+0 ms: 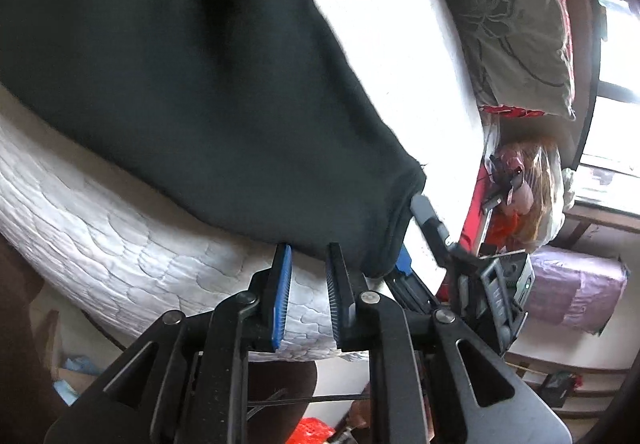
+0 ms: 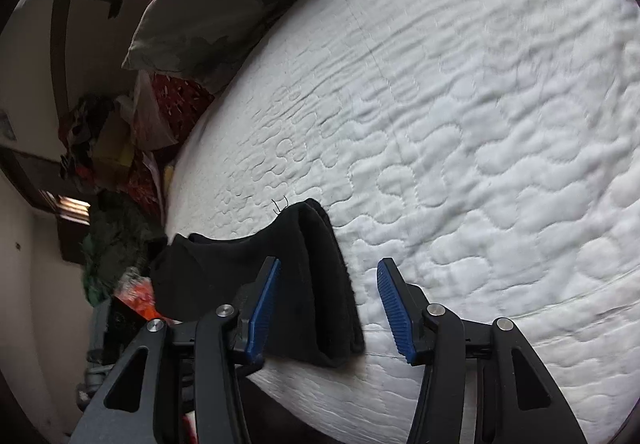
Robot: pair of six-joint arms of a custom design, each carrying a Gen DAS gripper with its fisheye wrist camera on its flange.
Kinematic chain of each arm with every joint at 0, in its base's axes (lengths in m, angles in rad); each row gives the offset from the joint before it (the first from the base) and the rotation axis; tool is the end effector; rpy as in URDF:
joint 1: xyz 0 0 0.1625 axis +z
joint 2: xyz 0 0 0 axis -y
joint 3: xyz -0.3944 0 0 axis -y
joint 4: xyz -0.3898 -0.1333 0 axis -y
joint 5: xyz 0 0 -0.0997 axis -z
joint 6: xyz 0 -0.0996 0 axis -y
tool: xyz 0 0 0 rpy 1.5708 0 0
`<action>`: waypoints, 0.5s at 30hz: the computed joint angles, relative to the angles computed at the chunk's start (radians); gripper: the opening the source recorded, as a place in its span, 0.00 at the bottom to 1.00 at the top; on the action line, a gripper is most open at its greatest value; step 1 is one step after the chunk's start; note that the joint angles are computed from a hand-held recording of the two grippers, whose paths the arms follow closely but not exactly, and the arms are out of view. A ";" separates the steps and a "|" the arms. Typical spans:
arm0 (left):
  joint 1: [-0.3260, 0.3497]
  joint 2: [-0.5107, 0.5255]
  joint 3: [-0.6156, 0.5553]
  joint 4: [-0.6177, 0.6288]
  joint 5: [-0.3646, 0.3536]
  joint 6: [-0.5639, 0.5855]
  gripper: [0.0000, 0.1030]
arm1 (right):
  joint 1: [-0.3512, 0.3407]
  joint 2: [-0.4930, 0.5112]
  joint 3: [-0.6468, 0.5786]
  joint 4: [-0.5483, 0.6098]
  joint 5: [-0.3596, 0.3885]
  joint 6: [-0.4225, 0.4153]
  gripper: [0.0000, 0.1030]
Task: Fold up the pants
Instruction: 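Fold the held hem over with the left tool while the right tool opens and releases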
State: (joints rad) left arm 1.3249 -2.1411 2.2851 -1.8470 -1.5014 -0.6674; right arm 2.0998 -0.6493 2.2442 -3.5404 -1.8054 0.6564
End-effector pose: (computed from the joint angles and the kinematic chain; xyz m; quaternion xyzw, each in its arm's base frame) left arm 0.0667 -0.3103 0.3532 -0.2109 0.9747 -0.0745 0.0020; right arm 0.3136 -0.3182 -0.0424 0.0839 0.9724 -0.2177 0.0080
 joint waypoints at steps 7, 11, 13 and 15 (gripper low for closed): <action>0.067 -0.020 0.028 -0.025 -0.036 -0.034 0.14 | -0.054 0.048 -0.051 -0.017 0.118 -0.021 0.57; 0.057 -0.045 0.028 -0.043 0.003 -0.032 0.14 | -0.103 0.039 -0.044 -0.011 0.212 -0.031 0.58; 0.057 -0.044 0.028 -0.049 0.017 -0.023 0.14 | -0.130 0.036 -0.028 -0.023 0.256 -0.038 0.55; 0.053 -0.048 0.038 -0.063 0.031 -0.026 0.14 | -0.153 0.037 -0.013 -0.044 0.296 -0.049 0.55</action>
State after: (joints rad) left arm 1.3778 -2.1886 2.3234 -1.9103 -1.4701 -0.6936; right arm 1.9465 -0.6126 2.2315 -3.5845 -1.5090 0.6074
